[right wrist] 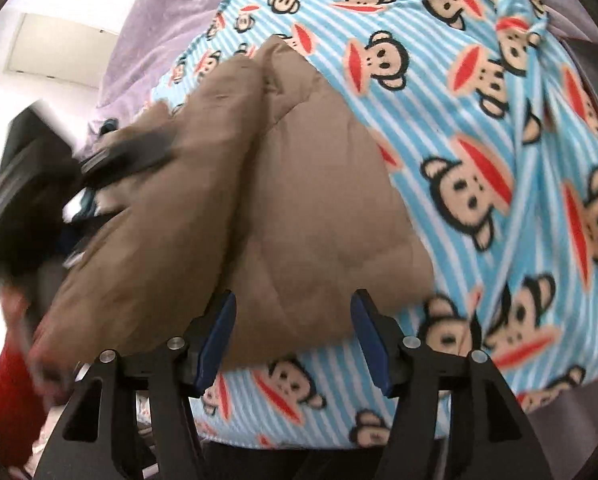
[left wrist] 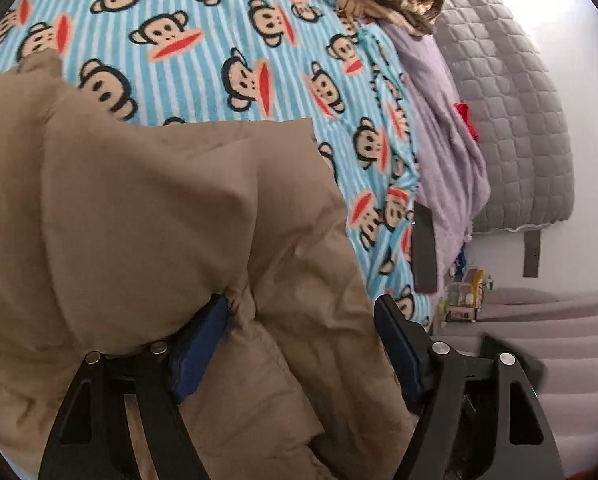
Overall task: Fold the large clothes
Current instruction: 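Grasp the jacket bundle with both tools and lift it off the blanket, then lower the tan jacket bundle onto the blanket with both tools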
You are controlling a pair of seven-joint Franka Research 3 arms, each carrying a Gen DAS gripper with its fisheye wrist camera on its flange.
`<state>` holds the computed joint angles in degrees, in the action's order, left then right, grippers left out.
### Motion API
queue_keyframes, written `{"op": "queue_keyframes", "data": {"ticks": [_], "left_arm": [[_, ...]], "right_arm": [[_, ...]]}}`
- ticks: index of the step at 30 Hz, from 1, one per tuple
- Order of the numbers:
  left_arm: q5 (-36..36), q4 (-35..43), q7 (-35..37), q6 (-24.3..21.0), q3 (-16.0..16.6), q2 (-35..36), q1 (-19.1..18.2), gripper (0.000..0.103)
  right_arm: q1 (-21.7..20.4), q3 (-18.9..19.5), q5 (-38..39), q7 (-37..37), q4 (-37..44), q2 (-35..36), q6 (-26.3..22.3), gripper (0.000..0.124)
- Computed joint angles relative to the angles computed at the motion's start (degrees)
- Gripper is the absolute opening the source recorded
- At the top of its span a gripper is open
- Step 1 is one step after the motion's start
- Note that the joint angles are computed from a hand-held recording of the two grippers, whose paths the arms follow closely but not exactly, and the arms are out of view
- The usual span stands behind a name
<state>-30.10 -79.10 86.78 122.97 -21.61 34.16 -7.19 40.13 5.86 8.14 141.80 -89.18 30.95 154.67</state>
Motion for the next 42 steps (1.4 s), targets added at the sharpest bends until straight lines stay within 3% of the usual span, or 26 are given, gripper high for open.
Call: {"op": "queue_keyframes", "data": {"ticks": [3,7,8,10,12,14,15,17,20,22,25,33,38,42], "left_arm": [[3.7,4.8,-1.5,-1.6,0.9,3.4,-2.2,0.076],[7.5,8.4,-2.4,-3.6,1.3,5.5,-3.8,0.076],[8.3,9.0,-2.6,-4.0,1.4,5.7,-4.1,0.076],[8.8,8.7,-2.4,-3.8,1.2,5.0,-3.8,0.076],[8.8,5.6,-1.2,-1.2,1.2,1.9,-3.2,0.076],[10.0,0.7,0.2,3.7,1.9,-2.7,-2.8,0.076],[11.1,-2.6,0.4,6.9,2.8,-5.8,-2.6,0.076],[14.4,-7.9,-1.7,12.1,5.0,-10.4,-2.8,0.076],[22.9,-14.7,-10.1,17.4,9.6,-15.5,-3.6,0.076],[28.9,-15.1,-14.2,15.5,11.3,-15.4,-3.8,0.076],[31.1,-14.5,-15.6,14.8,10.6,-13.3,-2.9,0.076],[43.4,1.1,-19.4,10.3,11.3,0.4,-9.5,0.078],[47.0,4.6,-20.4,7.8,12.2,3.0,-11.8,0.079],[46.9,3.3,-20.6,7.9,11.9,2.1,-11.2,0.079]], "right_arm": [[-2.0,3.7,3.8,-4.5,-4.3,-2.6,7.0,0.079],[-8.0,13.8,15.0,-17.6,-7.1,-3.1,14.1,0.080],[-8.5,14.7,16.5,-19.5,-6.1,-2.2,14.4,0.080],[-6.8,13.4,17.2,-20.1,-1.9,0.6,13.5,0.080],[-2.6,8.3,16.1,-15.8,2.4,3.1,11.8,0.079],[1.0,2.8,13.7,-8.9,6.5,5.5,9.0,0.046],[1.5,1.7,13.0,-6.7,7.1,6.0,8.1,0.021],[3.4,-1.8,10.2,-0.5,6.9,5.9,5.6,0.020],[3.5,-2.8,6.9,3.5,4.9,5.3,4.5,0.019],[2.7,-2.1,6.2,4.8,3.5,4.9,4.6,0.019],[2.1,-1.7,5.4,6.0,0.7,3.8,6.7,0.019],[3.4,-3.5,1.4,11.2,-10.0,-1.8,10.5,0.021],[-2.6,3.0,8.0,6.8,-14.4,-1.5,16.5,0.022],[-4.5,4.7,11.4,3.7,-14.8,-3.2,13.4,0.025]]}}
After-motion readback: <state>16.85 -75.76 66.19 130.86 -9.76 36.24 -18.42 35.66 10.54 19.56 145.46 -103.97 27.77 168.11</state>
